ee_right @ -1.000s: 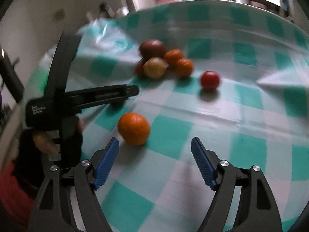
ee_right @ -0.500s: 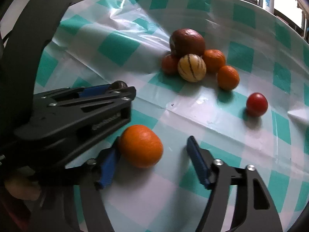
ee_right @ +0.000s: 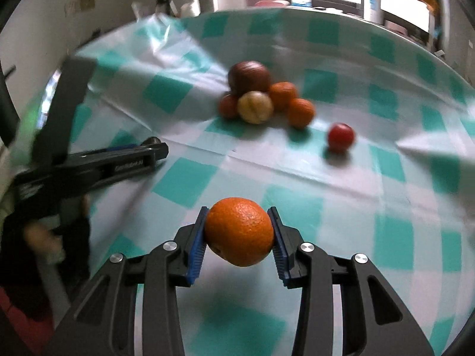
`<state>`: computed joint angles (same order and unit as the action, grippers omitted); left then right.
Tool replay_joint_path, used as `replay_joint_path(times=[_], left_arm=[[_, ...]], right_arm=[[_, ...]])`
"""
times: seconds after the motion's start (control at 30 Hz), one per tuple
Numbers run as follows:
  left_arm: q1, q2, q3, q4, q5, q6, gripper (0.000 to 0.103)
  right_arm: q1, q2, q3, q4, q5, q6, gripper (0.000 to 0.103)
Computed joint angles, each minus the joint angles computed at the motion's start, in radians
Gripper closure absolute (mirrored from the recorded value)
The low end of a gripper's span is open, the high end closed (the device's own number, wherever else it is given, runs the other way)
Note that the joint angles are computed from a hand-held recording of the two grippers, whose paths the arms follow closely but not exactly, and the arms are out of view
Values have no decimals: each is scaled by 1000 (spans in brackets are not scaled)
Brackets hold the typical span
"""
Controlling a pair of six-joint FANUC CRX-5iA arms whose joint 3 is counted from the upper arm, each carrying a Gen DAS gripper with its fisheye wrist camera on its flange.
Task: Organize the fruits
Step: 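Lift both held fruits and carry them down into the white bin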
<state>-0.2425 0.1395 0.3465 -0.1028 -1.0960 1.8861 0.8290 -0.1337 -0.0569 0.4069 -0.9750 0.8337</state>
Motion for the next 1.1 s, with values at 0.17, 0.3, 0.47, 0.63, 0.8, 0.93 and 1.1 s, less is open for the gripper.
replay_joint_path(times=[0.17, 0.3, 0.47, 0.63, 0.8, 0.93, 1.1], left_arm=[[6, -20, -31, 27, 19, -39, 64], [74, -137, -229, 225, 187, -151, 64], [90, -254, -382, 326, 294, -218, 64], [51, -285, -386, 287, 277, -207, 64], [-50, -277, -332, 194, 244, -185, 64], [-140, -262, -289, 130, 226, -190, 64], [-246, -228, -239, 73, 202, -200, 64]], right_arm=[[18, -121, -126, 48, 2, -108, 64], [35, -191, -200, 80, 22, -182, 64], [62, -276, -279, 124, 31, -262, 64], [73, -339, -332, 149, 28, -313, 64], [91, -406, -386, 181, 6, -365, 64], [113, -473, -435, 210, -27, -408, 64], [152, -564, -500, 254, -80, -482, 64]])
